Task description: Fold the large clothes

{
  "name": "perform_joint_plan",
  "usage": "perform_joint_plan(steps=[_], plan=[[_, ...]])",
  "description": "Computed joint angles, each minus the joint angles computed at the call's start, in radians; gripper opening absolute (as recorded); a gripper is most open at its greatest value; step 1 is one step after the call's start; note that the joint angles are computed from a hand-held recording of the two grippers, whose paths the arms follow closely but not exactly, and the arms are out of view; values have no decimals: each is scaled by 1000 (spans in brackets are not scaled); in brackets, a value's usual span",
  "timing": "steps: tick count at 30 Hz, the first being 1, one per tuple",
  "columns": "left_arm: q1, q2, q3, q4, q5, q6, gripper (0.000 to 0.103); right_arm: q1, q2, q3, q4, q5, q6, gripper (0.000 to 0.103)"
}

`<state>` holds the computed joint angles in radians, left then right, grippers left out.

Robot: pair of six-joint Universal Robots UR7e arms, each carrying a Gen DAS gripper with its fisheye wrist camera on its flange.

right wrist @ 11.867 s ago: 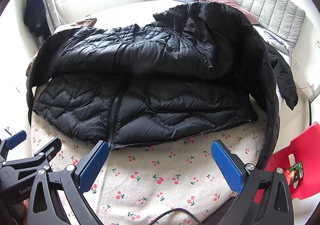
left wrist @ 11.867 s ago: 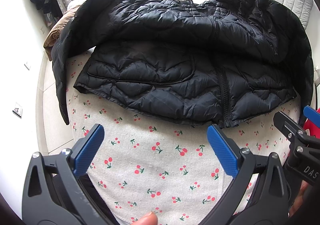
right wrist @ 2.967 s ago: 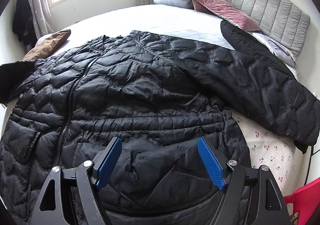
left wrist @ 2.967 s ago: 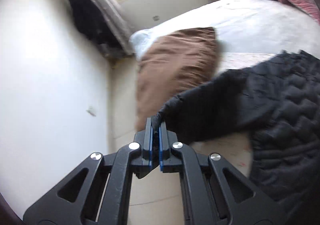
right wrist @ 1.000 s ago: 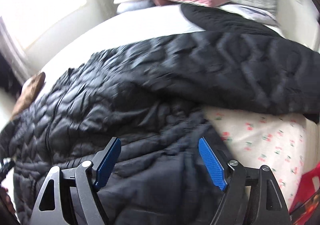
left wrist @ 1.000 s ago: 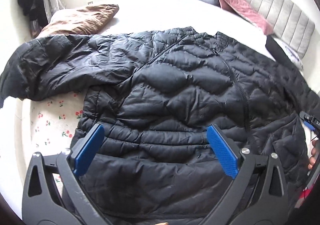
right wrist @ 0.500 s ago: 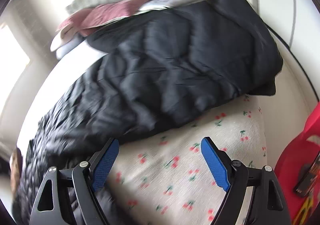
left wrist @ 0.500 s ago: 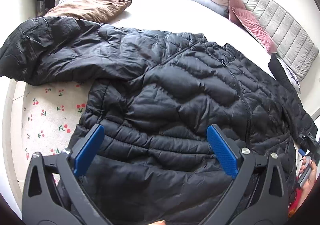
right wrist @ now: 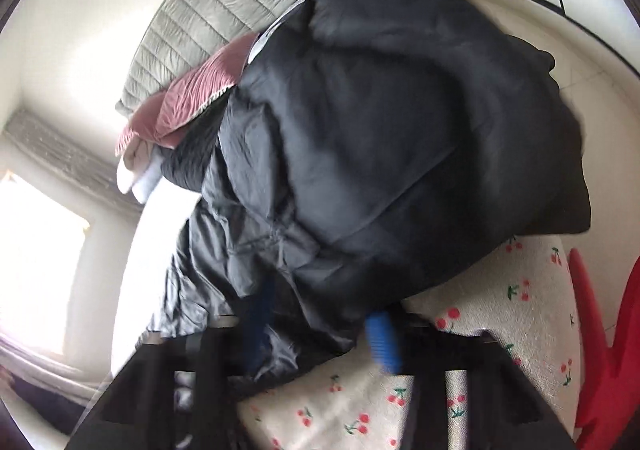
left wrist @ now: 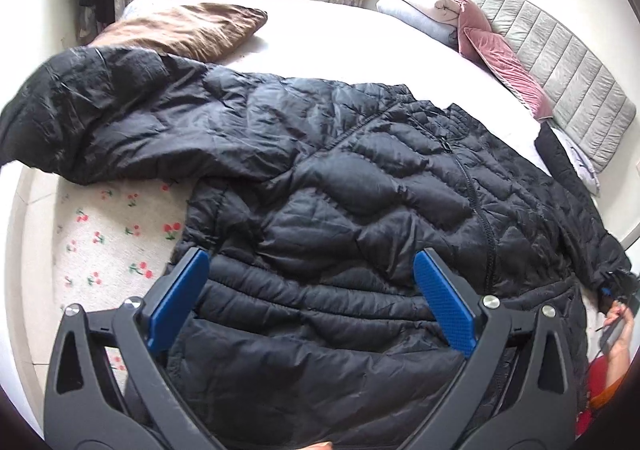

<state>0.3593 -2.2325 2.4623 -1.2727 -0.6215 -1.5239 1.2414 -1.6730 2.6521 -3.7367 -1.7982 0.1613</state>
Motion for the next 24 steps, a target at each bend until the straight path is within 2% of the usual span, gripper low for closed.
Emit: perform_joint_plan(steps=[2,6,8,9,14,20,24], plan=[[-16,5,-9,48,10,-30,102,30,4,-4,-22,-22,-38,12],[-29,-7,-13,64,17,-35,102,212,73,-61,-88,-211,-149,8],[-30,-14,-13,60,17,-32,102,286,103,-97,-102,-271,-178,8],[-29,-16,-13,57,18,-29,102,345,128,-130,-104,-317,-198,7],[-29,-24,-20,72,21,-46,102,554,255,-282,-92,-436,-299,7],[-33,-47,-26,89,21,-63,102,745,424,-443,-11,-474,-408,7],[-27,-56,-21,59,10,-37,102,816,556,-531,53,-444,-438,7]])
